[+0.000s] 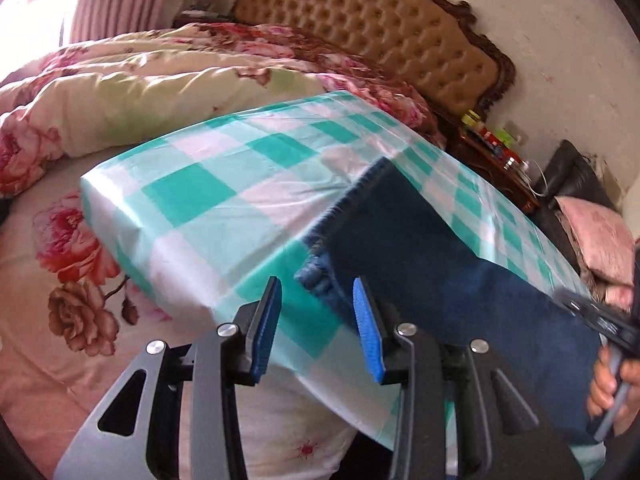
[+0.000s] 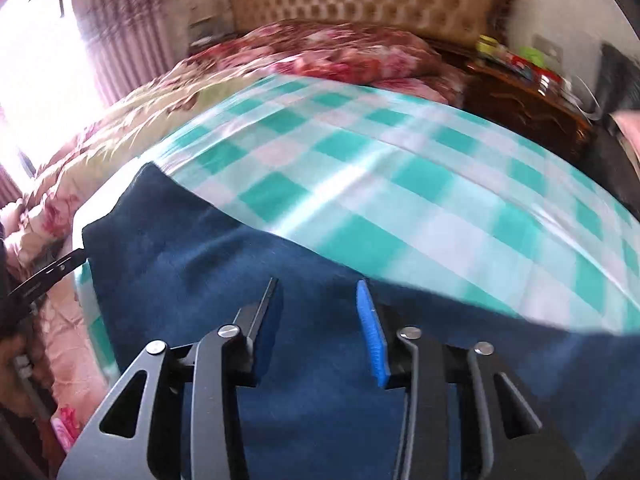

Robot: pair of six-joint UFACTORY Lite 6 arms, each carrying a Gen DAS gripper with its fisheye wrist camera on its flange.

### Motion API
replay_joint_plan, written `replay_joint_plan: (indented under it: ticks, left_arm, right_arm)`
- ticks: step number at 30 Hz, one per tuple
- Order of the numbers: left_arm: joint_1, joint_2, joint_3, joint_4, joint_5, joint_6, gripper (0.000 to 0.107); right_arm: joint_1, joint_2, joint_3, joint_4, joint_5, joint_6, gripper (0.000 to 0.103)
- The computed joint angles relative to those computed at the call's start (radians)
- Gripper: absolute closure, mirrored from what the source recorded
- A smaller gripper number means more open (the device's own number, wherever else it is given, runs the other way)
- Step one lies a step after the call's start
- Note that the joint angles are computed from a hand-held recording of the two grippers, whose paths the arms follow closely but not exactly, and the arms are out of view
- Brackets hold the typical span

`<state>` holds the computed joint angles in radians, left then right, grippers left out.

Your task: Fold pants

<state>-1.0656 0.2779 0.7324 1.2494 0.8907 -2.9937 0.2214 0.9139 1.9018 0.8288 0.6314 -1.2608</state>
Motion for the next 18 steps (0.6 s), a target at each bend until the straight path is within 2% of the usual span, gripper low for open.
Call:
replay_joint_plan:
  ticks: [5, 8, 13, 16, 18]
  left_arm:
    - [0.062, 0.061, 0.068, -0.017, -0.025, 0.127, 0.071]
    - [0.077, 0.084, 0.1, -0.078, -0.012, 0.219, 0.071]
    - [0.095, 0.123, 0.139, -0.105, -0.019, 0.287, 0.074]
    - [0.099, 0.118, 0.143, -0.112, -0.027, 0.31, 0.081]
    - [0.102, 0.106, 0.135, -0.103, -0.036, 0.306, 0.085]
  right_arm:
    - [0.114, 0.107, 0.082, -0.18, -0.14, 0.206, 0.072]
    - [0.115, 0.092, 0.031, -0.093, -0.208, 0.101, 0.072]
    - [0.116, 0.095, 0.028, -0.087, -0.235, 0.095, 0.071]
    - [0.12, 0.076, 0.013, -0.152, -0.24, 0.178, 0.069]
    - [0.114, 0.033, -0.043, -0.113, -0.246, 0.144, 0.069]
